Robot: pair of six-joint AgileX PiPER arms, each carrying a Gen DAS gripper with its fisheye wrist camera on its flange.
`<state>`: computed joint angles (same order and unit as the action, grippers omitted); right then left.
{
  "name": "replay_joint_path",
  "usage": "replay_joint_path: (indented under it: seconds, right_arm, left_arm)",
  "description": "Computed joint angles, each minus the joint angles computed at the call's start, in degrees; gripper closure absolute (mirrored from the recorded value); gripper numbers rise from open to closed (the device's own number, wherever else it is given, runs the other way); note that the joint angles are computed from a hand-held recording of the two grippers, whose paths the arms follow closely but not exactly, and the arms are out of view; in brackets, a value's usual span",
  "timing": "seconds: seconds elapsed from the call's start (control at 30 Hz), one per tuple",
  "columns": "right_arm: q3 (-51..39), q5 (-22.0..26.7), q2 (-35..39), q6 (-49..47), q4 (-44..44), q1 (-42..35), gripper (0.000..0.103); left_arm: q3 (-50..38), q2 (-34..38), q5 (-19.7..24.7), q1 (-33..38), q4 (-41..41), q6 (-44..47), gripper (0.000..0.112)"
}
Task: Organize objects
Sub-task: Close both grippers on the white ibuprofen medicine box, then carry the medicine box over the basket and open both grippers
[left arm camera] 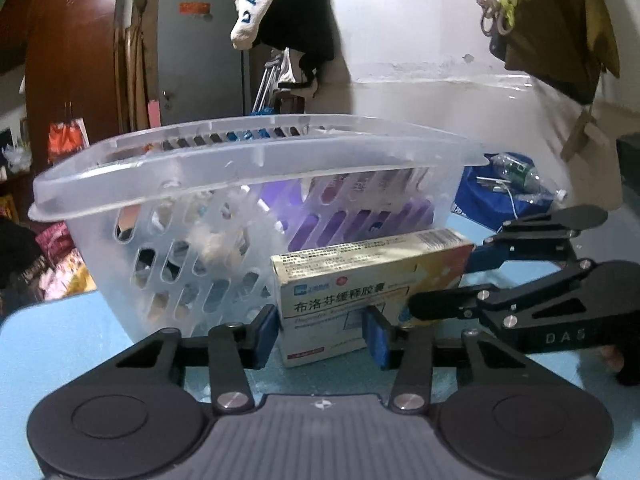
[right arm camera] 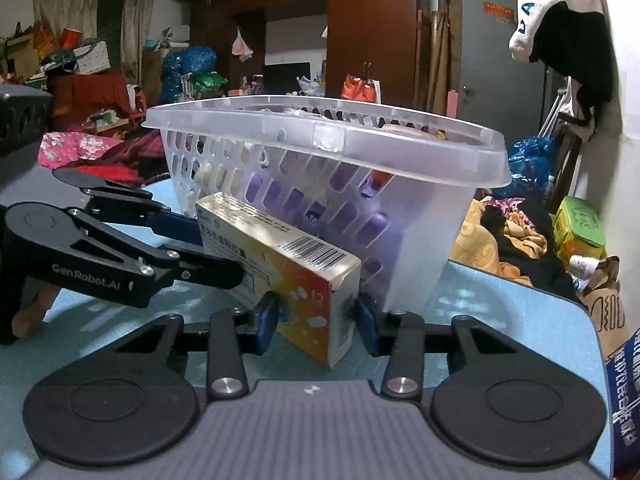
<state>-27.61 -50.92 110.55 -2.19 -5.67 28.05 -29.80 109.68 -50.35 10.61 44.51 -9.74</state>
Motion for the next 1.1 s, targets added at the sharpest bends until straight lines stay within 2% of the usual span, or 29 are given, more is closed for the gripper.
replay_joint_path:
  seconds: [0.13,0.3,0.4,0.57,0.67,0.83,0.93,1.1]
  right_arm:
    - [1.4,-2.2,-0.5,-0.1,0.6,0.3,0.058]
    - [5.0,-5.8,-2.3,-4.1,6.9,4.5,0.058]
    - [7.9,-7.9,-4.8,-4.7,9.0,6.6,0.058]
    - [11.0,-8.6,-10.3,-7.2,15.1,11.9,0.058]
    - [11.5,-7.2,-14.6,-10.2,19.5,15.4,0.059]
    - [9.5,-3.2,-19.7,-13.5,21.2,16.0,0.059]
    - [6.8,1.1,-22.6,-14.5,20.0,14.4,0.059]
    - [1.1,6.7,-24.3,-16.5,20.1,12.8,0.059]
  left_arm:
    - [3.1,-1.1,-2.9,0.2,-2.3,5.1,0.067]
    - [8.3,-4.1,-7.1,2.4,-1.7,8.7,0.068]
    - [11.3,-7.0,-9.7,5.4,1.7,9.3,0.069]
    - [13.7,-13.0,-12.1,11.2,10.0,4.8,0.07]
    - [14.0,-17.0,-13.1,13.5,14.0,0.6,0.07]
    - [12.3,-23.0,-12.9,14.5,16.9,-7.0,0.071]
    - [9.3,-26.7,-10.9,13.5,18.1,-13.0,0.071]
    - [2.1,-28.0,-6.1,10.3,18.4,-20.7,0.071]
